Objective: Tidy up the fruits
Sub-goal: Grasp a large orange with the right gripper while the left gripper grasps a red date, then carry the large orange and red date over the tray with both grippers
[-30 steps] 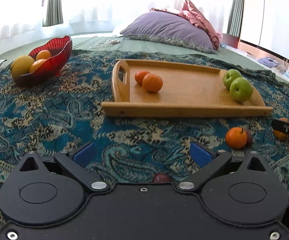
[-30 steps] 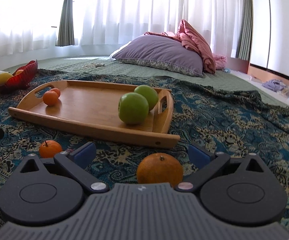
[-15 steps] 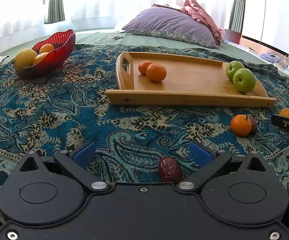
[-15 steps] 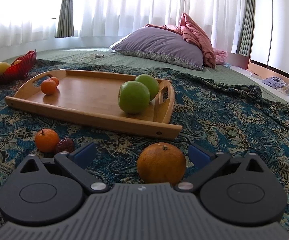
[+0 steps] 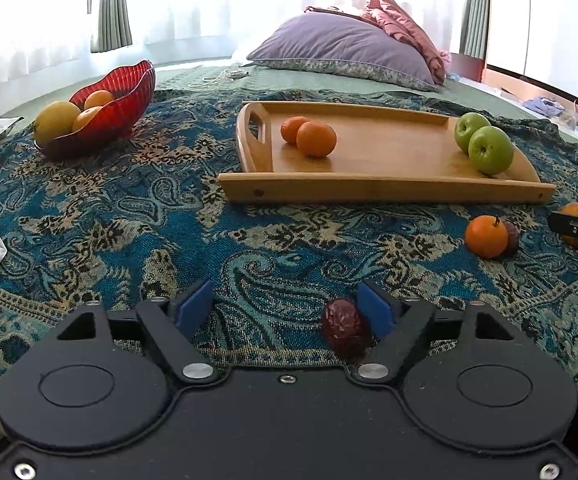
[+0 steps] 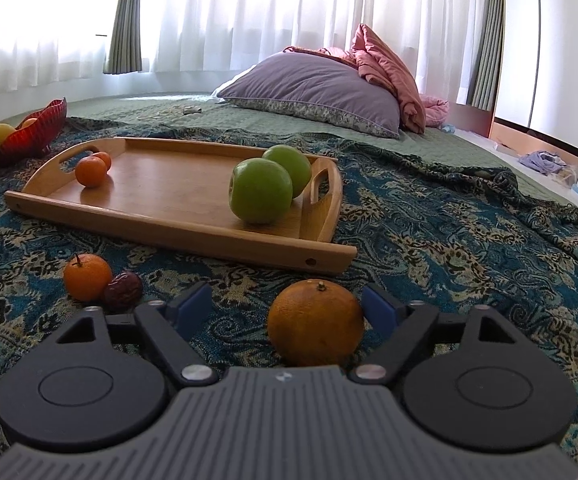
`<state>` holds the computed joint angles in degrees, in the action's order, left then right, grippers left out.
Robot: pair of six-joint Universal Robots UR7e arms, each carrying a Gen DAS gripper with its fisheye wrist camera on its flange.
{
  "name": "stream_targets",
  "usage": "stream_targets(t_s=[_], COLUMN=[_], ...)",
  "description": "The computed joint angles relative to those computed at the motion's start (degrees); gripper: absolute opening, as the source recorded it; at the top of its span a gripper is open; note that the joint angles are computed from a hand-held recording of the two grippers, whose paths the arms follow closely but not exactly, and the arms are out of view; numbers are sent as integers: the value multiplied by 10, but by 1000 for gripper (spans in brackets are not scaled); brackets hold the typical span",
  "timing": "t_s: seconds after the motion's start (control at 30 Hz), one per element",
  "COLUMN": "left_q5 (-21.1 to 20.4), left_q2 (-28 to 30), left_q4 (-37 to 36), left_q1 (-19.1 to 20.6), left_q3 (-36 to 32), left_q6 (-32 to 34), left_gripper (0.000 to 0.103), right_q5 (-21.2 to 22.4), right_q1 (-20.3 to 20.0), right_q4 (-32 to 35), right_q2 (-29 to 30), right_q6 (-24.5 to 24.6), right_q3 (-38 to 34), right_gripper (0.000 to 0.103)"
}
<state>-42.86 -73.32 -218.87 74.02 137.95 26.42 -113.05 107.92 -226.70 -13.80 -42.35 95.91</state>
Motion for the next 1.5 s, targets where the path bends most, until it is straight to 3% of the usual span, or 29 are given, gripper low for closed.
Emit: stream_targets(t_s=[0.27, 0.87, 1.03, 1.13, 1.5], left_q5=[2, 6, 6, 10, 1], left_q2=[-10, -14, -11, -6, -1], left_q4=[1, -4, -10, -18, -39], left_q1=[-17, -37, -40, -43, -46], left_q3=[23, 54, 55, 53, 40], left_q6=[-4, -14, -10, -2, 22], left_gripper=[48, 40, 25, 21, 19], right_q5=[-2, -33, -30, -27, -17], right_q1=[-2, -6, -6, -7, -4], right_q4=[-19, 11, 5, 2, -10], right_q2=[0, -3, -2, -2, -8], right_q6=[13, 50, 50, 53, 56], right_q3=[1, -1, -1, 0, 8], right_gripper=[66, 56, 55, 55, 54])
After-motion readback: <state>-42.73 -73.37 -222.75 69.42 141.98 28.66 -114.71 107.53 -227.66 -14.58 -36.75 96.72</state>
